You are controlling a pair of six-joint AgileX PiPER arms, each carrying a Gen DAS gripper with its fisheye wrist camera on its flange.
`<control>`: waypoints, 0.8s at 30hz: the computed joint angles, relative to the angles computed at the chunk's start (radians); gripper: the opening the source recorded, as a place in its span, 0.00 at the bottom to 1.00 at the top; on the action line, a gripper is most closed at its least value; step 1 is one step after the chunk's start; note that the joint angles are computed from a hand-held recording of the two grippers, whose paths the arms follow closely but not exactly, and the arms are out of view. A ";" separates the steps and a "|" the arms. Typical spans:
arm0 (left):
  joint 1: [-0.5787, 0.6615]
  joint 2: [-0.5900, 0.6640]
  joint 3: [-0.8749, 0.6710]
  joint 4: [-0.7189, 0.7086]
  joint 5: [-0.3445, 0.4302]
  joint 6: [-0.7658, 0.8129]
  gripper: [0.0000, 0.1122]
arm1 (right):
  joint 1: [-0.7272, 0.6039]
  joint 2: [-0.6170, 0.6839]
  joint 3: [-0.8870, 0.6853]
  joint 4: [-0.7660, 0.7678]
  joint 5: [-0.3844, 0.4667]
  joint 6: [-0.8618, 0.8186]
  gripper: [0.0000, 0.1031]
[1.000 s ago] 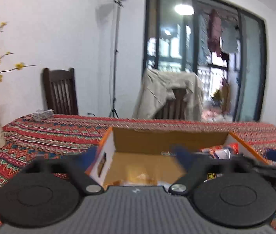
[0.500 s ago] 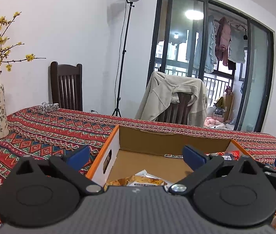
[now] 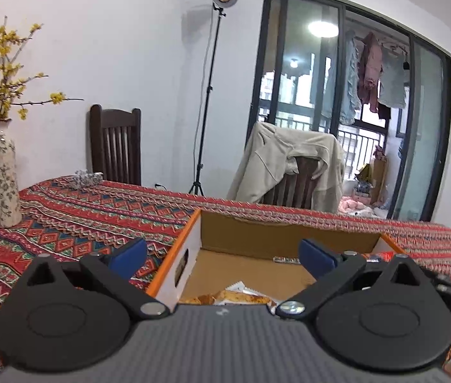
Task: Organize snacks
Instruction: 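Move both open tools back to the snack pile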
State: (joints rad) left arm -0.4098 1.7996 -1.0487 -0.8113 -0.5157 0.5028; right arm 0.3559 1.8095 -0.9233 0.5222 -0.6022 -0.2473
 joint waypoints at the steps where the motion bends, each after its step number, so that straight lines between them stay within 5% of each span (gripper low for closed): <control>1: 0.000 -0.013 0.004 -0.013 0.006 0.010 0.92 | 0.000 -0.002 0.005 -0.003 -0.002 0.004 1.00; 16: 0.071 -0.204 0.206 0.008 0.057 0.009 0.92 | 0.042 -0.047 0.021 0.041 0.028 -0.096 1.00; 24: 0.151 -0.260 0.368 0.176 0.087 -0.107 0.92 | 0.121 -0.138 0.142 0.122 -0.001 -0.190 1.00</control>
